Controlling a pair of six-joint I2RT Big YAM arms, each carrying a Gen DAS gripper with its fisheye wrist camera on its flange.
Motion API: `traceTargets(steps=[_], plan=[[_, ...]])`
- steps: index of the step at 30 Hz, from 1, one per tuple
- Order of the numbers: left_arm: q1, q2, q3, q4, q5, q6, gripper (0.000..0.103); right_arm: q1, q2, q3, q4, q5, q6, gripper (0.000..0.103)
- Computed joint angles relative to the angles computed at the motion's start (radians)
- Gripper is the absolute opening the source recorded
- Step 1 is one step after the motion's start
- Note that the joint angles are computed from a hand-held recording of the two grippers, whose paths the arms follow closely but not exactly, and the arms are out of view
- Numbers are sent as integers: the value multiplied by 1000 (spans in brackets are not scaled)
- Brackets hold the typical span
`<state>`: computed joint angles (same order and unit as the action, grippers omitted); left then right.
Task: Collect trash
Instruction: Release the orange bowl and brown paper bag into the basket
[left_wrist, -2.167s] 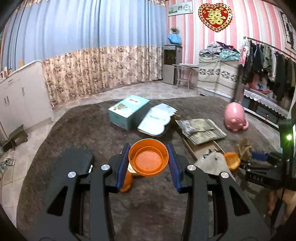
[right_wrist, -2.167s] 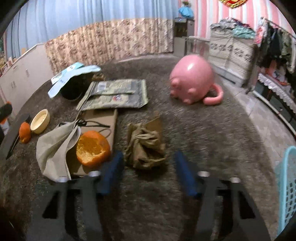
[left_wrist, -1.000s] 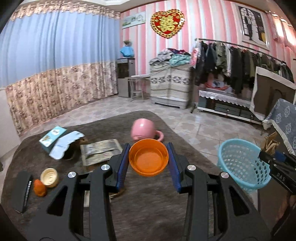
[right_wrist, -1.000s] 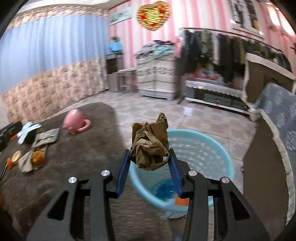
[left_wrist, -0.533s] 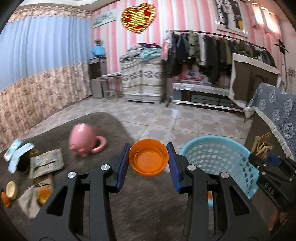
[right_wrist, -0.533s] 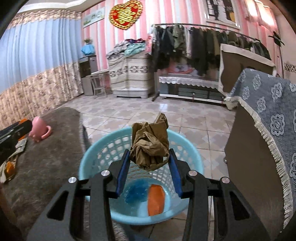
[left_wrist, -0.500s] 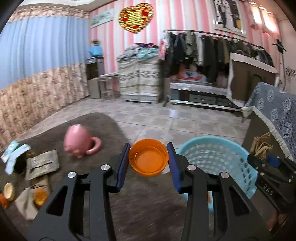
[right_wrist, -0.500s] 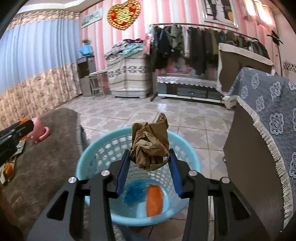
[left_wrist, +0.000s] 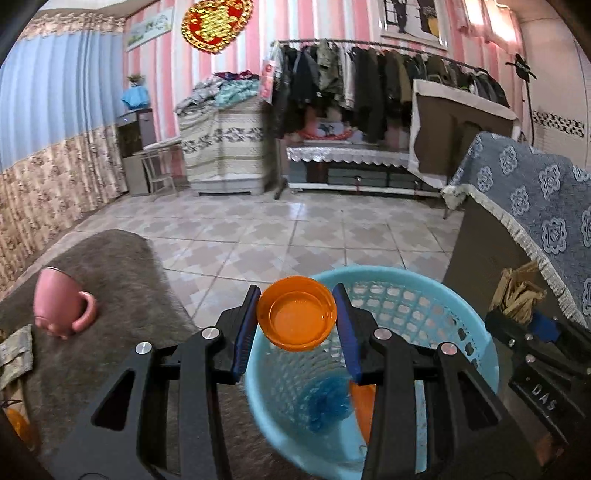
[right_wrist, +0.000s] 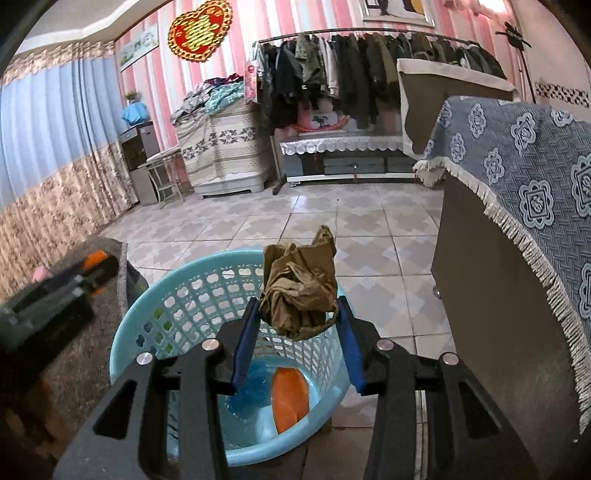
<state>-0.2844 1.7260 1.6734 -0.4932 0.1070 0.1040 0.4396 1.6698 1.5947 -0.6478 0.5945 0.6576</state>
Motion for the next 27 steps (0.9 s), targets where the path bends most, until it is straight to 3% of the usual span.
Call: traceTargets(steps=[3, 5, 9, 11, 17, 27], plan=[[-9, 13, 0, -1, -2, 34, 41, 1, 1, 0, 3, 0, 0, 42], [-8, 19, 3, -12, -13, 38, 62, 2, 8, 11, -1, 1, -11, 42], [4, 10, 6, -13, -16, 26, 71, 1, 13, 13, -13, -13, 6, 42], [14, -5, -12, 13, -35, 1, 82, 3, 17, 17, -16, -12, 7, 42], [44, -32, -37, 34, -64, -36, 91, 22, 52, 63, -29, -9, -22, 42], [97, -65, -69, 48, -120, -61, 94, 38, 126, 153, -70, -34, -34, 45]])
